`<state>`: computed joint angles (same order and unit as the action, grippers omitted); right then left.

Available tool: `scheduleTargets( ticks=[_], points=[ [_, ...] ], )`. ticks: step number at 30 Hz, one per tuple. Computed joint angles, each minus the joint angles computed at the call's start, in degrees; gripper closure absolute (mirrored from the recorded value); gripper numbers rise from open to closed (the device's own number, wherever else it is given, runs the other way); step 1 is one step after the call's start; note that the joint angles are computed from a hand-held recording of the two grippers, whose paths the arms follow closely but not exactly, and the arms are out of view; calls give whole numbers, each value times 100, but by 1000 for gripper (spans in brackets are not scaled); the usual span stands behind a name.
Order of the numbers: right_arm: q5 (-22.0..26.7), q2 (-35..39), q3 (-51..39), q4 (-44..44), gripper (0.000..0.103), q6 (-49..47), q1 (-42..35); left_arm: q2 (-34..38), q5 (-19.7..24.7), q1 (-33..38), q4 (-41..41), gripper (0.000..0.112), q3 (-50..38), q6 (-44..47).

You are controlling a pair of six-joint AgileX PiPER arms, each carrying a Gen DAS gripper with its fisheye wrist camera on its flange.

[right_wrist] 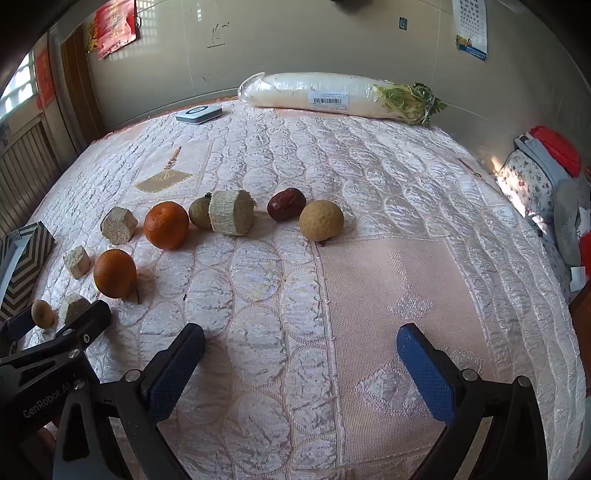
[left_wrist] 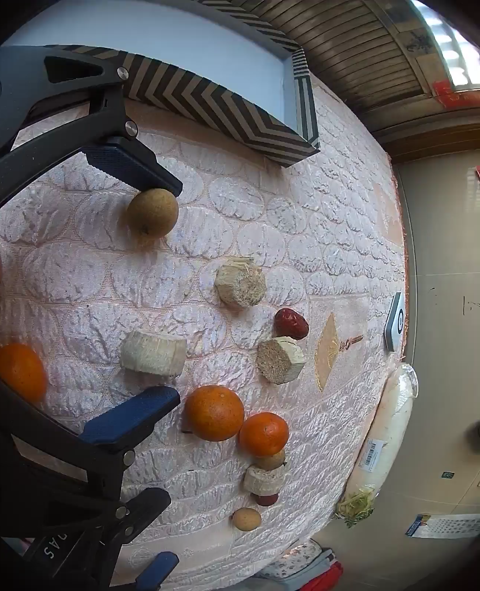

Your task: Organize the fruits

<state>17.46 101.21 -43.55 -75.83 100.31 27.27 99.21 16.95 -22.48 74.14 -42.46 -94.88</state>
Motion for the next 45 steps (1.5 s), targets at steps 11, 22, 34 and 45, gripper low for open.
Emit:
scheduleTargets(
  ticks=[11,22,34,45],
  points=[
    [110,3,1,-37,0,102,55,-226,170,-54,188,10,205,-108],
    [617,-967,533,-411,0,763,530,-1497,411,-208,548,10,969,-477],
    [1361,-1819,924,-436,0,969,1337,-2507,881,-792,247,10,1589,-330],
    [1846,-2165,1111,-330,0,1035,1843,-2898,893,-1134,-188,10,1764,-42]
  ],
)
